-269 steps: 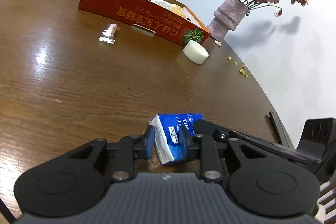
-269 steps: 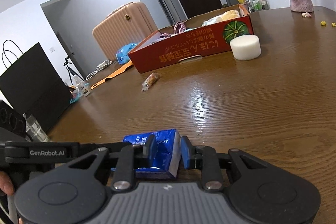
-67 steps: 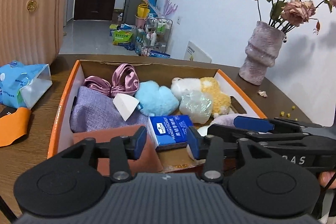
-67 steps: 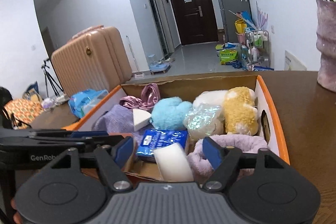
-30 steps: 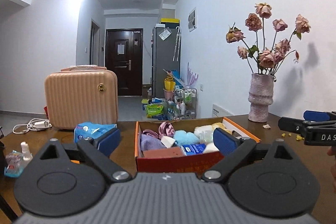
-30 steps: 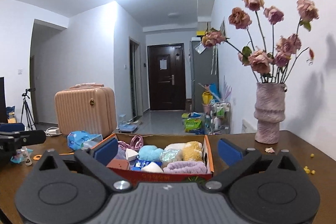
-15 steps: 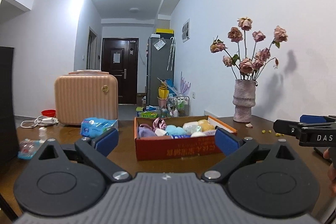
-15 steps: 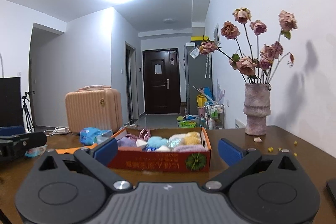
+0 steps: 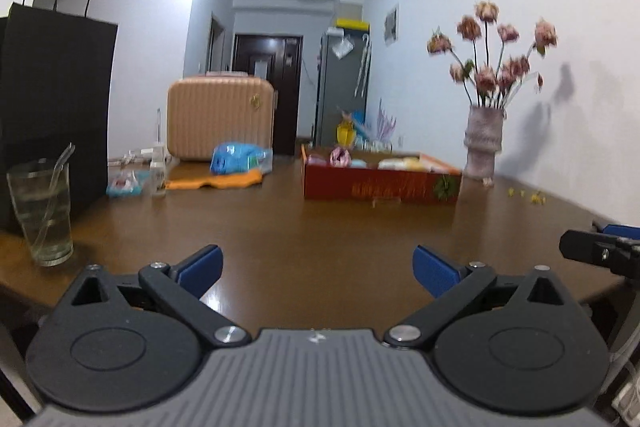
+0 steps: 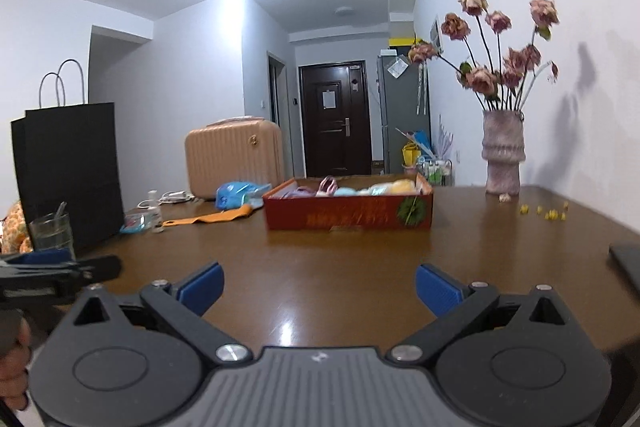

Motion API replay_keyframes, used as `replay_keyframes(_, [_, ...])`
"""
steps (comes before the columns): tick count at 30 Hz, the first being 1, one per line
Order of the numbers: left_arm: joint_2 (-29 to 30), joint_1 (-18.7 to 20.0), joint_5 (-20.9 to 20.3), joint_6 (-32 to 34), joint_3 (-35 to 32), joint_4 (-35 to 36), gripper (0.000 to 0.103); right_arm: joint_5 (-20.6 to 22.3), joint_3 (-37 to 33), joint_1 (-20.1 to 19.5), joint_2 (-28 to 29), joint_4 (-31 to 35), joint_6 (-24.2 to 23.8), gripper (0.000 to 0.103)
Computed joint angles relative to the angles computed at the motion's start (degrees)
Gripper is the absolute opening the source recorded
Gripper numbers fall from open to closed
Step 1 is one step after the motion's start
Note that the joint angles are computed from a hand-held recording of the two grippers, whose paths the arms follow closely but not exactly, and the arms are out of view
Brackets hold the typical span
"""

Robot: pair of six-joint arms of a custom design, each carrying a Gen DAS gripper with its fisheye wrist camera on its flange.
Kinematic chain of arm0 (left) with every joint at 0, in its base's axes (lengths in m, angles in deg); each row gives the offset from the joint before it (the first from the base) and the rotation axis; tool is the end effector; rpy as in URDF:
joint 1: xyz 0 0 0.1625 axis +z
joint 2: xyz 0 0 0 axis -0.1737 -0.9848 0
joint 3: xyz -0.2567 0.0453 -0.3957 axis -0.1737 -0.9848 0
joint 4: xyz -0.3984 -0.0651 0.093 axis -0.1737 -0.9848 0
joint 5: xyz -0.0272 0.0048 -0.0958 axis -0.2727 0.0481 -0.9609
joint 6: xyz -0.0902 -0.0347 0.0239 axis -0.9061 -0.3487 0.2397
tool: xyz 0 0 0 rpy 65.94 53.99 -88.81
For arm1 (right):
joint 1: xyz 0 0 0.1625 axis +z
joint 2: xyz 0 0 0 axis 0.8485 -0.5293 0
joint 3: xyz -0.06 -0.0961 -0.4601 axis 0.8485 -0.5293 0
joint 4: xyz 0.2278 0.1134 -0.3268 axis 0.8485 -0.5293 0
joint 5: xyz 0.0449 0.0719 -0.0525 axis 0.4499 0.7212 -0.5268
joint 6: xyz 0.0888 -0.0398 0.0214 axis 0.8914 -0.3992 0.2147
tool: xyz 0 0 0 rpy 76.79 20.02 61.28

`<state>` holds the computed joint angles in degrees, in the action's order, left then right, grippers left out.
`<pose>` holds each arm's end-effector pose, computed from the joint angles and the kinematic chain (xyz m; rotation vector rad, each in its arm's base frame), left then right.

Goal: Organize soft objects

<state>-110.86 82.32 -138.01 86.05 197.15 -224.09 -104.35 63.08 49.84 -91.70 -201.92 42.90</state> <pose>-0.0131 -0.5476 0.2194 0.9738 2.1842 -1.4210 0.2413 -0.4712 -0.0142 0.4742 -1.9456 1.6139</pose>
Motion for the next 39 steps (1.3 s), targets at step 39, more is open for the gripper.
replay_keyframes(39, [-0.16, -0.51, -0.08, 1.38, 1.84, -0.47, 0.103, -2.14, 0.75, 0.06, 1.19, 0.23, 4.09, 0.102])
